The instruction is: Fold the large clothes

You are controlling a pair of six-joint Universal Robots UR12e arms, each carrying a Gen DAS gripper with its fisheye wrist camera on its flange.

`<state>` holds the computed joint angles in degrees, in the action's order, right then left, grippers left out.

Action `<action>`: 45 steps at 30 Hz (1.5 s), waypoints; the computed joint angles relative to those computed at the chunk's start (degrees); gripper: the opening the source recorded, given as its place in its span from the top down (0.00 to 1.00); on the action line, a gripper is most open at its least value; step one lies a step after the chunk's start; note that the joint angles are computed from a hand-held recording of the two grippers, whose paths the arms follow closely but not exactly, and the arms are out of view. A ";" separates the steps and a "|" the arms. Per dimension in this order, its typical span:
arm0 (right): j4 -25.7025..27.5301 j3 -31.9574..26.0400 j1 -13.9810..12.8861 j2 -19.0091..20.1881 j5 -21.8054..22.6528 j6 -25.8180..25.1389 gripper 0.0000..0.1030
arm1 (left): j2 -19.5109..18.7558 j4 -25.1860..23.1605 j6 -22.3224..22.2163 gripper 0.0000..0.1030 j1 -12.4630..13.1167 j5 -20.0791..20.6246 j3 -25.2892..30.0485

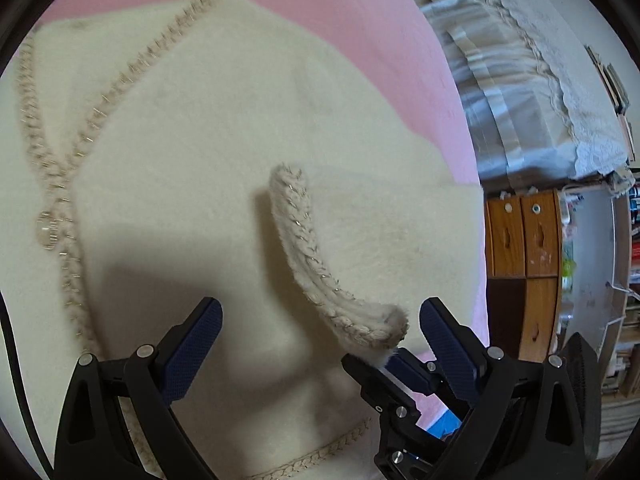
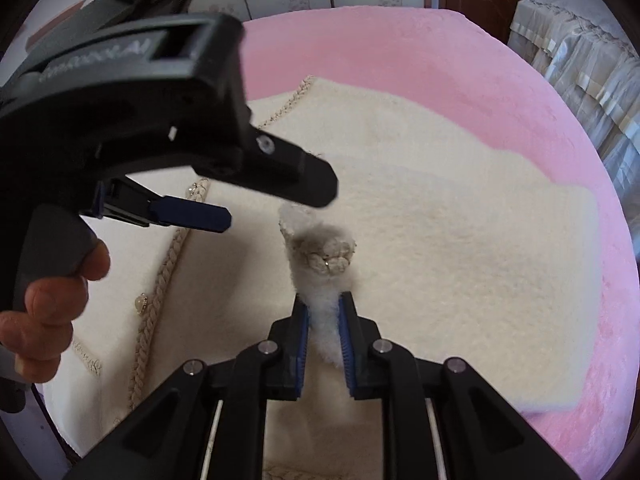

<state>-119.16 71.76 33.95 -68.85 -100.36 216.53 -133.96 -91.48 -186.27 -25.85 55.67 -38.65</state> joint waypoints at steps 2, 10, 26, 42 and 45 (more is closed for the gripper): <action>0.41 -0.04 0.34 -0.05 -0.77 0.35 0.84 | -0.83 -1.93 0.57 0.05 0.03 -1.83 0.80; 3.47 -0.78 2.10 -0.47 -4.25 -0.15 0.82 | -2.25 1.06 -2.68 0.14 -0.24 -8.84 0.59; 9.98 1.74 1.91 -4.18 -11.30 10.50 0.68 | -3.03 7.42 -5.38 0.93 -3.24 10.77 6.20; 4.95 4.59 0.48 -4.54 -6.94 6.35 0.66 | 1.66 18.44 -13.40 0.93 0.89 28.10 4.18; 5.99 3.98 0.54 -3.61 -7.66 5.67 0.66 | 4.54 19.09 -15.92 0.93 1.90 29.18 -1.60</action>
<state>-113.17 75.74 34.49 -72.45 -108.02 222.19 -129.41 -72.39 -202.20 -23.94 84.85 -40.26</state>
